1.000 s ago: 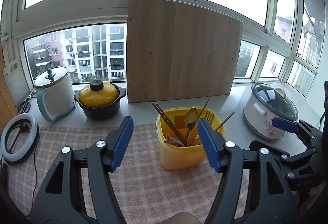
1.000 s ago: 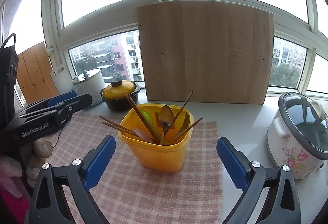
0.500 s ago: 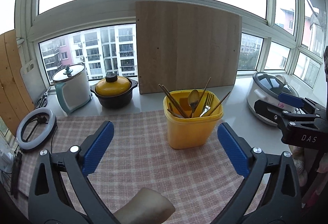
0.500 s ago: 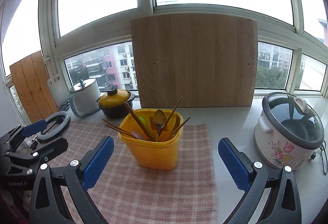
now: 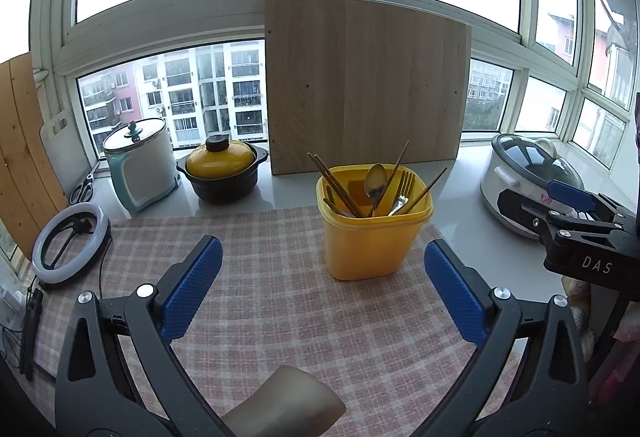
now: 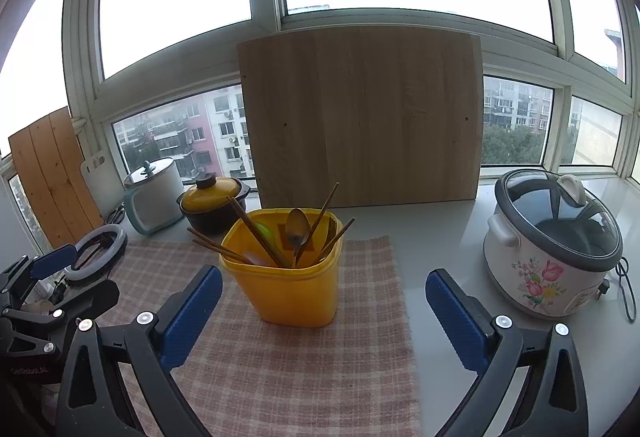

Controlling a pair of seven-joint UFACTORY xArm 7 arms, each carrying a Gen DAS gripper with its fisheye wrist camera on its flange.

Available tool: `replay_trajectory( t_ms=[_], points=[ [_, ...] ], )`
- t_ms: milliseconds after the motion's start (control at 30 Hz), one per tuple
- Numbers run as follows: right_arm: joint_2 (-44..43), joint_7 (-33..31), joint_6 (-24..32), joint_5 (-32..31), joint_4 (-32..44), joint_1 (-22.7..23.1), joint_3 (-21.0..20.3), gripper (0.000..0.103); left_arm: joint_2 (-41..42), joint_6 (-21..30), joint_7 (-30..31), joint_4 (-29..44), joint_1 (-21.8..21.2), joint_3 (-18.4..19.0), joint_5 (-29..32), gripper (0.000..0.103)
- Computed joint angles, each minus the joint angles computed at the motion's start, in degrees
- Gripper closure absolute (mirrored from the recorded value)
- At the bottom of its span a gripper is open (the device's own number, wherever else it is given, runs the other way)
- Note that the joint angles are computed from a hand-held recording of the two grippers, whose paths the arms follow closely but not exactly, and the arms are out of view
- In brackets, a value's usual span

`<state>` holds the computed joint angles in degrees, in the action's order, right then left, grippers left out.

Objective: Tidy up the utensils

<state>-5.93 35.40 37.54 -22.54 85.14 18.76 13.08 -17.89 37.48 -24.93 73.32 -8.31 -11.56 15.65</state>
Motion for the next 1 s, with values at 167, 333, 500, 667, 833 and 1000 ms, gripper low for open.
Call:
replay_trajectory(
  t_ms=[167, 333, 500, 667, 833, 1000],
  points=[
    [0.01, -0.48, 0.14, 0.33, 0.09, 0.05, -0.06, 0.0, -0.17, -0.1, -0.33, -0.11, 0.06, -0.22, 0.46, 0.0],
    [-0.11, -0.65, 0.12, 0.58, 0.02, 0.11, -0.04, 0.0, -0.19, 0.06, -0.27, -0.06, -0.04, -0.17, 0.39, 0.0],
    [-0.08, -0.9, 0.44, 0.93, 0.08, 0.18, 0.02, 0.0, -0.08, 0.42, -0.18, 0.12, -0.08, -0.21, 0.46, 0.0],
    [0.2, -1.11, 0.7, 1.5, 0.21, 0.28, -0.04, 0.0, -0.37, 0.37, -0.43, -0.25, 0.03, -0.3, 0.63, 0.0],
    [0.31, -1.04, 0.66, 1.32, 0.21, 0.42, -0.06, 0.0, -0.51, 0.07, -0.28, -0.68, -0.01, -0.1, 0.22, 0.0],
    [0.22, -1.27, 0.56, 1.29, 0.03, 0.47, -0.09, 0.0, -0.62, 0.15, -0.2, -0.71, -0.01, -0.08, 0.03, 0.0]
  ],
)
